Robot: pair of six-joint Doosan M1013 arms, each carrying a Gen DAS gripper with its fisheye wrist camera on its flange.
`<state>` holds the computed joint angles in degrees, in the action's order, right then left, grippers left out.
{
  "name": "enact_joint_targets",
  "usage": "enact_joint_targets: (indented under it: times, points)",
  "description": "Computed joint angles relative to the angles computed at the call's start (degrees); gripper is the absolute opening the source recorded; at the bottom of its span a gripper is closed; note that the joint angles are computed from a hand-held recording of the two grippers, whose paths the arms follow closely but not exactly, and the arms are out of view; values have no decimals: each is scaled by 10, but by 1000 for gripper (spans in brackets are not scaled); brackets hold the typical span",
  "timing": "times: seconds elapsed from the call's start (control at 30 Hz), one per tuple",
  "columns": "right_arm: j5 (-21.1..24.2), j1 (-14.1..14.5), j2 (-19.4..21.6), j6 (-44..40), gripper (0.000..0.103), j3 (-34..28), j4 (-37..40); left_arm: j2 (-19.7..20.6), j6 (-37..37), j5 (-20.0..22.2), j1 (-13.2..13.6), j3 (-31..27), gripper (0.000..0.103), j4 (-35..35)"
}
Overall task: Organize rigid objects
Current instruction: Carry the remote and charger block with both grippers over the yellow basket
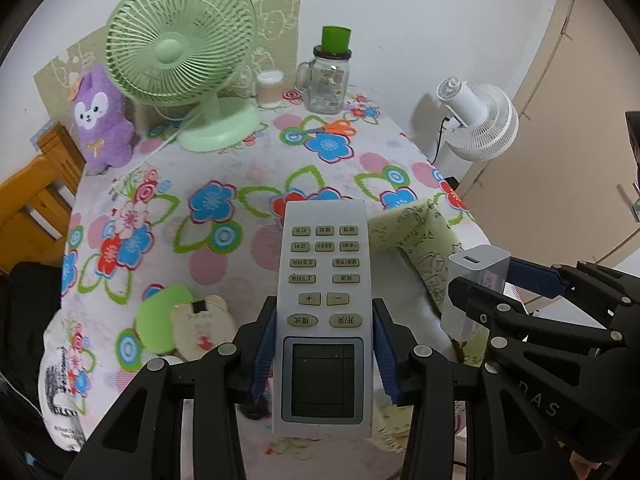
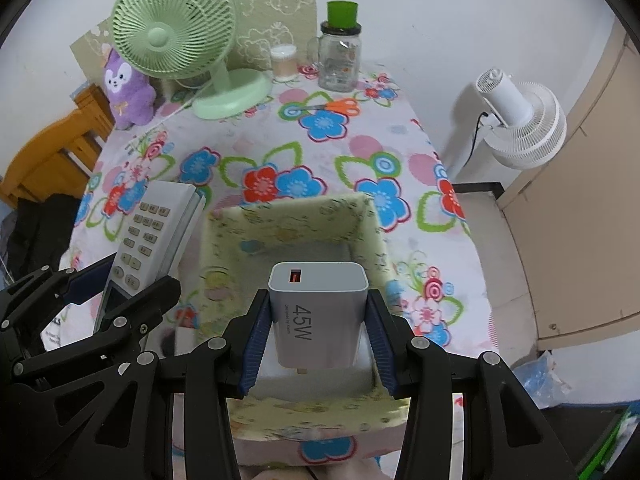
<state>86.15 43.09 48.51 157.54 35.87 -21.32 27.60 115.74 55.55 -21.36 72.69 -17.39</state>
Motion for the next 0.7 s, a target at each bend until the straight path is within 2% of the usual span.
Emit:
enact_joint_targets:
  times: [0.3,0.53,0.7]
  points:
    - [-33,-10,-31,-29,49,74,42,-8,-59,-14,-19,30,45,34]
    - [-39,-15,-30,-69,49,89,80,-12,-102,-21,-25,52,45,65]
    - [-39,-18,-26,-81,49,91,99,-18,-125,-44,-31,67,45,93]
